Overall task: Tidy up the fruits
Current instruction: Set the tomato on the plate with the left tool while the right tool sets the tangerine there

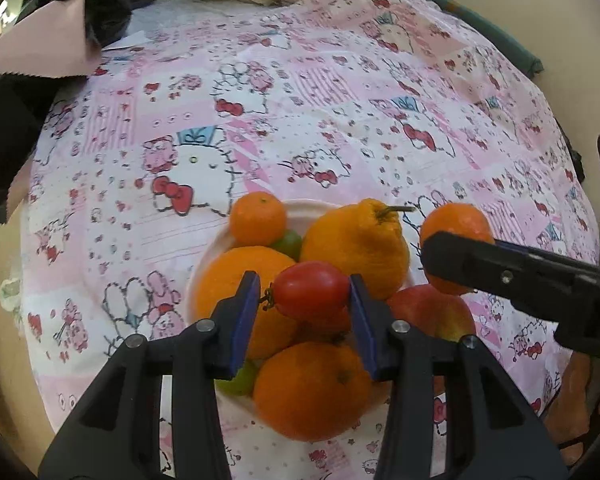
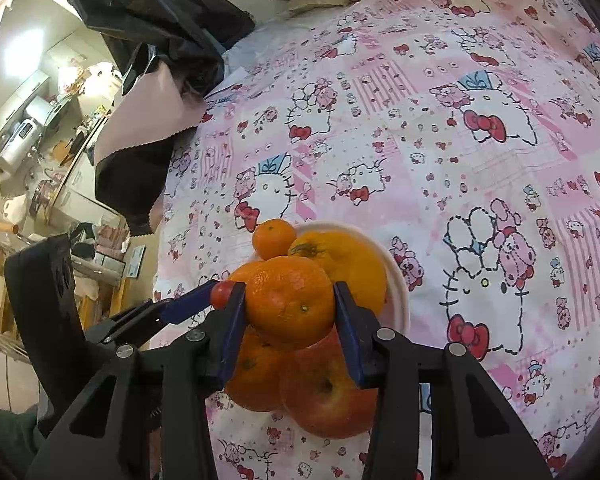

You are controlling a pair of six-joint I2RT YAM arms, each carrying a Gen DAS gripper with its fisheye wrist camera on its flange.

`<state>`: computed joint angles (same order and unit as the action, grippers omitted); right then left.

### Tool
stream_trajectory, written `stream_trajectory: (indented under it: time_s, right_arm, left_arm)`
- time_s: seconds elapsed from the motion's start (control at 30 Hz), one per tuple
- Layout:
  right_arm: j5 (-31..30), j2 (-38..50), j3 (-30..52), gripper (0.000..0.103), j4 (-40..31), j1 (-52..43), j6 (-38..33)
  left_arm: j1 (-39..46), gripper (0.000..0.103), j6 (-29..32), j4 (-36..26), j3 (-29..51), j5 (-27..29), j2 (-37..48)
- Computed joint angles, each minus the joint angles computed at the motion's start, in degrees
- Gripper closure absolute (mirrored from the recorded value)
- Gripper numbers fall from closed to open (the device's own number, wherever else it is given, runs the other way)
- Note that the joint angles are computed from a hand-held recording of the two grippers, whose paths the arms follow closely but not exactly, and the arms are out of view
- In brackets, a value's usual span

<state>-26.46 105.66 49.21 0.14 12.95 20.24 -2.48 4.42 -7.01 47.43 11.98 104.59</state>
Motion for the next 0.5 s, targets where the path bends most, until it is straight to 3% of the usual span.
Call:
stream_trajectory:
  time_s: [0.07, 0.13, 0.2, 0.23, 0.5]
  right_arm:
    - [0.12, 0.15, 0.04, 0.058, -0.11, -0.21, 0.21]
    - [0.26, 0.31, 0.04, 0.058, -0.27, -0.26, 0.11]
    - [0.54, 0.41, 0.09, 0.058, -0.35, -0.05, 0.11]
    - [0.57, 0.38, 0.04, 0.058, -0.43, 0.06, 0.03]
    - [1.30, 0.25, 0.02, 0.058, -0.47, 0.50, -0.47]
  left_arm:
    - [-0.51, 0.062, 0.18, -0.68, 1.03, -0.52, 1.43]
    - [-0.50, 0.055, 0.18, -1.40, 1.86, -0.31, 2.43]
    - [-0.17, 0.036, -0.06, -1.20, 1.67, 0.28, 2.29]
    - [-0.02, 0.032, -0.07, -0.74, 1.29, 0.45, 1.96]
    - [1.02, 0.031, 0.37, -0.34, 0.03, 0.57, -0.28]
